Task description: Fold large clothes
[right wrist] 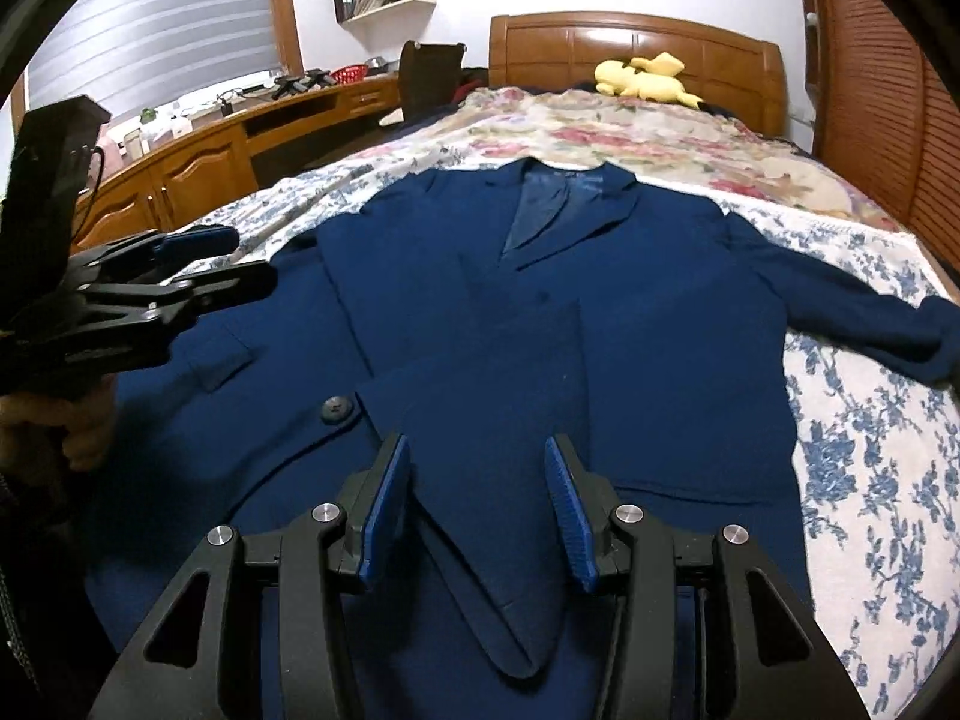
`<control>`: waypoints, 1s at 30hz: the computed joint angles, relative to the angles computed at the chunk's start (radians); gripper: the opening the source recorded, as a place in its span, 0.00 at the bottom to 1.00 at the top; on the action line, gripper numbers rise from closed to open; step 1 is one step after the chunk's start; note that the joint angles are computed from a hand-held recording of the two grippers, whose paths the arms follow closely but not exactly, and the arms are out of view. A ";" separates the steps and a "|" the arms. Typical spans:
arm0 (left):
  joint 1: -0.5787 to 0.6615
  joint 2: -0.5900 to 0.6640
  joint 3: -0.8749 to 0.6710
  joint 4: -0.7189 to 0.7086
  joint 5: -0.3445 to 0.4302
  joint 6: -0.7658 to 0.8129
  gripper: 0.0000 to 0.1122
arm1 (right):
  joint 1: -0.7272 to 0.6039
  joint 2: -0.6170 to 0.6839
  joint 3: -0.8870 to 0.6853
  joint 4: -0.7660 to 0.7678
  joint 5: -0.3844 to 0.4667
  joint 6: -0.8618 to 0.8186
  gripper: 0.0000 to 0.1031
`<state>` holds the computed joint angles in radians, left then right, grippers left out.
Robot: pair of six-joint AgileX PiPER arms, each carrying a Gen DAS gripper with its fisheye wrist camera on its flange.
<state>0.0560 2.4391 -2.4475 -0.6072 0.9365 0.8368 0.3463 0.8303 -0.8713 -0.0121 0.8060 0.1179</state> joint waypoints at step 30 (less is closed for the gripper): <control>0.047 0.133 -0.200 -0.094 0.114 -0.030 0.70 | 0.075 0.211 -0.092 -0.041 -0.028 0.053 0.47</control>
